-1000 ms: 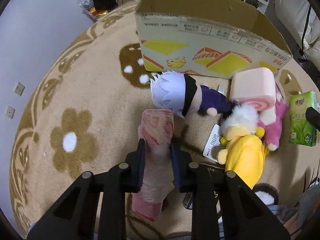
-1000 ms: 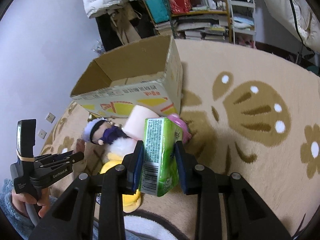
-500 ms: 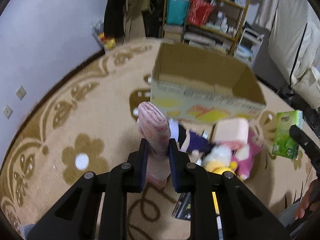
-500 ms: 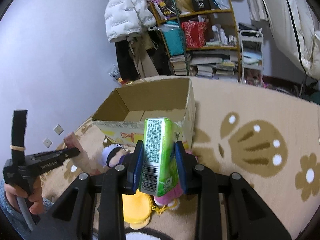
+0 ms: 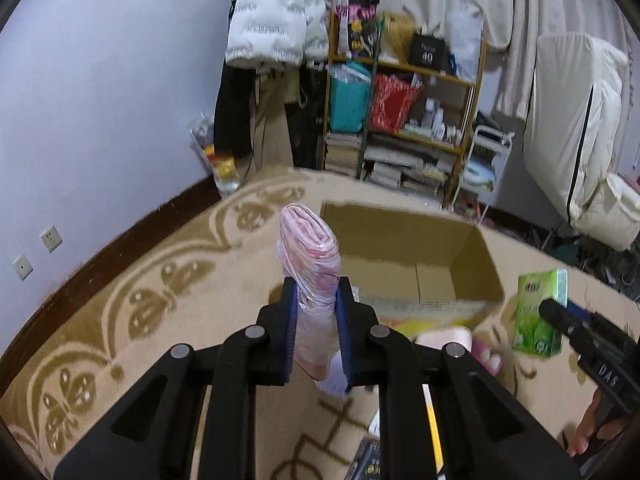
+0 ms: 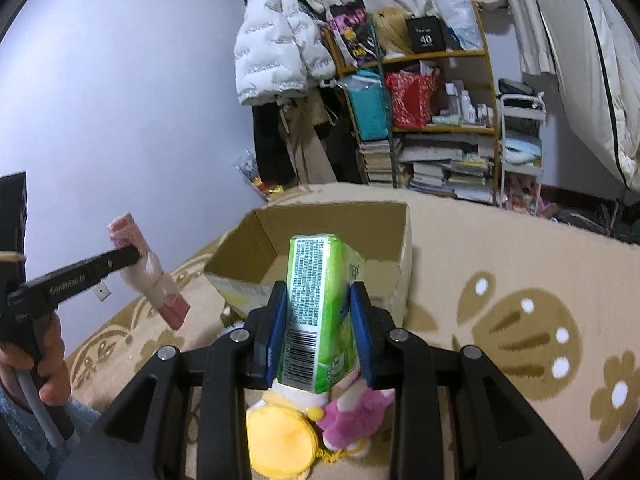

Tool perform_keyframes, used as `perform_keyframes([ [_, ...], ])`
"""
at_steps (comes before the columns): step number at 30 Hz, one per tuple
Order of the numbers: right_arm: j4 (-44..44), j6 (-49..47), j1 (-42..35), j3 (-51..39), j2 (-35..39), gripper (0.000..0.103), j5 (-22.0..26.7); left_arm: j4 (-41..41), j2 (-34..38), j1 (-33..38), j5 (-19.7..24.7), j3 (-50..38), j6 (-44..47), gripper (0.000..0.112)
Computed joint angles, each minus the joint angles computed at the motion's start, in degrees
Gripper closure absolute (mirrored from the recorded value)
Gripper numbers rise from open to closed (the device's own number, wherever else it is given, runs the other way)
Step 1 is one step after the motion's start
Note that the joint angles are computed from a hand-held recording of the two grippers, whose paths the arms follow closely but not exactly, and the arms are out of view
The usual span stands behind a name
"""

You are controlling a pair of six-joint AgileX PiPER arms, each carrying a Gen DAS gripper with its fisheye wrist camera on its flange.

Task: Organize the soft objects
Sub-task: 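Carry both items over the box and open both tools to drop them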

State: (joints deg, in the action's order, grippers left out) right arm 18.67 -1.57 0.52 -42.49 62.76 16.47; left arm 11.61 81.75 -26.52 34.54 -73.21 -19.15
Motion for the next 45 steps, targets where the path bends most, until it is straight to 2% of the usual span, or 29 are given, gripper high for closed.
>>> perform_keyframes([
  [5,-0.16,-1.54,-0.38,-1.95,1.41,0.071,-0.70,1.57,2.30,0.57,-1.84,-4.12,0.68,0.095],
  [8,7.44,-9.30,-2.26,-3.14,2.80,0.071,-0.66,1.44,4.61,0.98,-2.31,-7.04,1.69,0.095],
  [14,14.11,-18.23,-3.85,-5.87,6.02,0.071,-1.17,2.22,8.77,0.79,-4.45,-11.16,1.80,0.095],
  [17,16.29,-21.05,-4.56,-7.74,8.60,0.071,-1.42,4.94,9.97,-0.21,-5.70,-11.76,-0.12,0.095],
  [24,14.52,-20.46,-4.97,-12.37,14.87,0.071,-2.59,9.80,11.50,-1.60,-9.19,-10.95,-2.97,0.095],
  [29,21.19,-27.54,-5.95,-14.97,19.03,0.070,-2.20,7.77,13.12,-1.70,-10.13,-11.35,-1.10,0.095],
  [33,20.75,-27.75,-5.60,-16.55,22.00,0.070,-2.98,7.22,14.46,-1.93,-10.98,-11.41,-0.34,0.095],
  [37,13.97,-21.50,-4.25,-17.15,23.95,0.070,-3.99,4.45,16.53,-2.21,-10.40,-12.80,2.20,0.095],
  [40,18.56,-25.60,-4.23,-17.12,24.95,0.070,-3.44,3.05,17.46,-2.58,-10.97,-12.81,3.88,0.095],
  [43,11.75,-19.33,-3.33,-17.50,25.89,0.069,-3.55,2.32,18.25,-3.09,-10.67,-12.91,5.11,0.095],
  [45,12.13,-19.36,-3.42,-17.67,26.49,0.067,-3.20,1.52,19.02,-3.49,-9.74,-13.37,6.16,0.094],
])
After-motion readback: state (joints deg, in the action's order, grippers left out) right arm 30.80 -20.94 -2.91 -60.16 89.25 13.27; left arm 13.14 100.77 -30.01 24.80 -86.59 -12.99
